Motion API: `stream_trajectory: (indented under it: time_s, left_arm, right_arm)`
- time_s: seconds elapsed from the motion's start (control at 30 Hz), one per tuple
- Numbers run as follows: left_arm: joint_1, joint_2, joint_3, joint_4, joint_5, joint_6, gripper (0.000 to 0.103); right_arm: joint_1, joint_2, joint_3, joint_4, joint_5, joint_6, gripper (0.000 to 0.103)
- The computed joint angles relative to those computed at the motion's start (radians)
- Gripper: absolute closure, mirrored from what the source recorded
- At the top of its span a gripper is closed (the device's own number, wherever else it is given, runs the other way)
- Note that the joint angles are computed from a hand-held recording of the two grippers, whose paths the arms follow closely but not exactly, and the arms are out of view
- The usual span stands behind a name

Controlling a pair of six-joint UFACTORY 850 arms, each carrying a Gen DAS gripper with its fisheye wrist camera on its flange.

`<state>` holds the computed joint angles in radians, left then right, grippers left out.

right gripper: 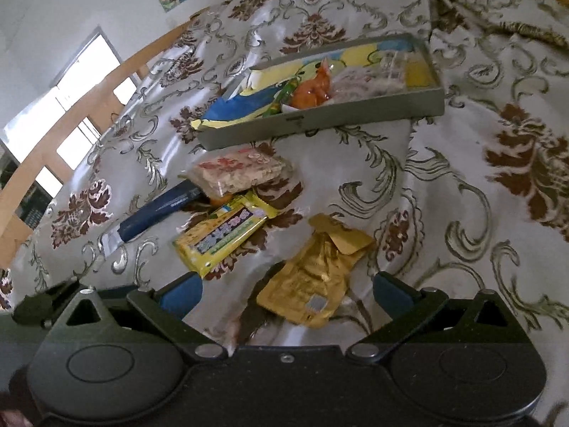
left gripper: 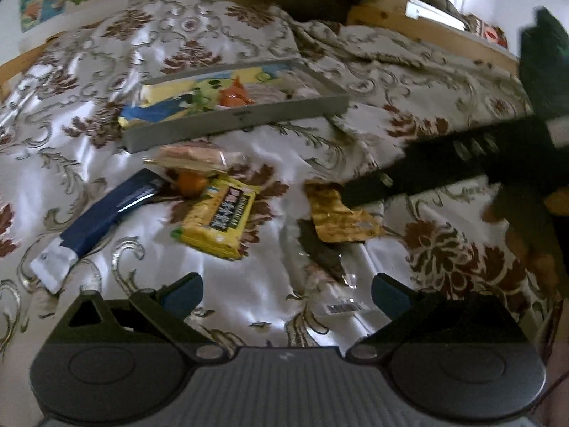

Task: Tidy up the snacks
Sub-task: 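Move the right tool to the gold foil packet while the left tool approaches the brown strip snack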

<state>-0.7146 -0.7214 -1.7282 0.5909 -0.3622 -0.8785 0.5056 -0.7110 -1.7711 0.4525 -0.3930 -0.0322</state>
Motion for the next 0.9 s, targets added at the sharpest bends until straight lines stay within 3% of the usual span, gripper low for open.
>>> stream_trajectory:
  time_s: [0.17,0.33,0.5,0.67,0.9]
  left_arm:
    - [0.006,-0.023,-0.025,-0.088,0.021,0.076,0.000]
    - [0.014,-0.074,-0.089,-0.210,0.038,0.183,0.002]
    - [0.019,-0.119,-0.148,-0.353,0.002,0.339,0.019]
    - [0.021,-0.132,-0.162,-0.402,-0.015,0.393,0.039]
    - [0.025,-0.168,-0.213,-0.458,-0.050,0.451,0.056]
  right_arm:
    - [-0.014,-0.065,-0.080,0.037,-0.037,-0.017,0.005]
    - [-0.007,-0.130,-0.169,-0.088,-0.096,0.083,0.008]
    - [-0.005,-0.158,-0.203,-0.165,-0.127,0.164,0.014]
    - [0.004,-0.187,-0.245,-0.234,-0.134,0.207,0.020]
    - [0.018,-0.225,-0.306,-0.365,-0.186,0.276,0.032]
